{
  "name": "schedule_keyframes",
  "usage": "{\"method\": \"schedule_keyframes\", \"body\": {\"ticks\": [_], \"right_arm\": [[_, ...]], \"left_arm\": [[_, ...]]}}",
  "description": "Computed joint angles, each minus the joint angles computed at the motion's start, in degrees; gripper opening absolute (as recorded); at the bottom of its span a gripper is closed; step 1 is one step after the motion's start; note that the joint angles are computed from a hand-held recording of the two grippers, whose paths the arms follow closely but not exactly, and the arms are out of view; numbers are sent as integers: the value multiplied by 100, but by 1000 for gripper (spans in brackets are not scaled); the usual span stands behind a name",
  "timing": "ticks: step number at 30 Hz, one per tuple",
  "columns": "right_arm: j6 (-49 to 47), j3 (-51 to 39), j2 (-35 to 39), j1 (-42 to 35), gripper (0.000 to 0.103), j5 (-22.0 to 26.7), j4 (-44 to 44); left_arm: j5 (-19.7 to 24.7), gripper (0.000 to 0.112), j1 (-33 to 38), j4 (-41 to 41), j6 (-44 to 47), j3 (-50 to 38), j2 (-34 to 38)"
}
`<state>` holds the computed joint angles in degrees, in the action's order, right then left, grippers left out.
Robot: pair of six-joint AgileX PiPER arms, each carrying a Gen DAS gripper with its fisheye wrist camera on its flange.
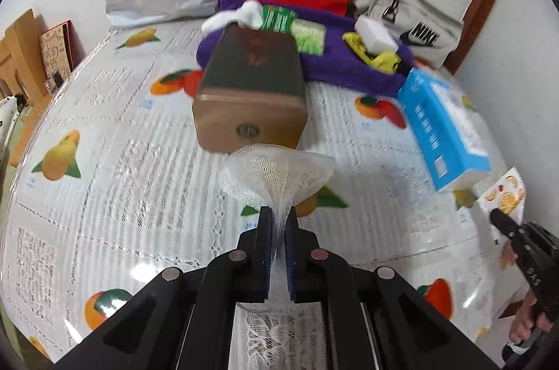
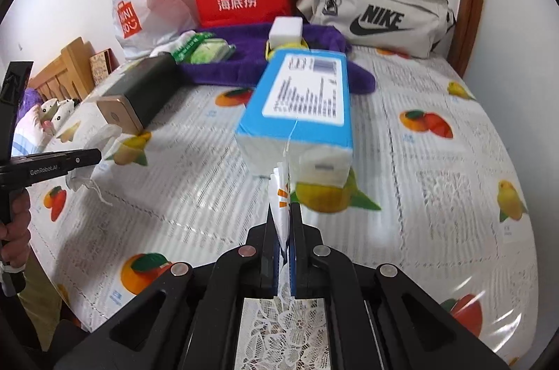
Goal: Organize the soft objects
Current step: 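Lift the mesh bag with the left gripper while the right gripper lifts the sachet, then carry the mesh bag with the left gripper while the right gripper carries the sachet over the towel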
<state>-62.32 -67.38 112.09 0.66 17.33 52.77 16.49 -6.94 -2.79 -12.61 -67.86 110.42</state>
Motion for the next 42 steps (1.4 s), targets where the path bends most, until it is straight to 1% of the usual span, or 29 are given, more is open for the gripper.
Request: {"method": "schedule_keyframes", "body": {"ticks": [2,5,9,13,20,22,27,29,34,42], "right_arm": [[-62,-65,-61,-24,4,106,75],[31,-213,-91,-44,4,235,-5],[413,-431,-125,-21,4,312,-403],[701,-739,-65,-29,4,453,-668],[961,-1321,134,42,4,686,-888],[1100,-1566,242,39,4,850,-977],[1512,-2063,473,109,4,976,-1361],[1672,-2268,581,145,4,1017,-1535],[2168,-2895,932,199,4,1197,-1982],[2908,-4153,1662,262,4,1602,-2682]], "left_arm": [[-17,7,61,-486,457,40,-146],[3,7,108,-605,543,-1,-279],[78,7,207,-1072,980,-133,-371],[181,7,236,-878,753,-351,-365],[390,7,249,-694,582,-784,-212],[467,7,267,-721,602,-933,-145],[606,7,331,-933,786,-1267,28],[715,7,366,-1064,912,-1468,155],[916,7,402,-1099,955,-1887,417],[1367,7,489,-1154,1047,-2790,948]]}}
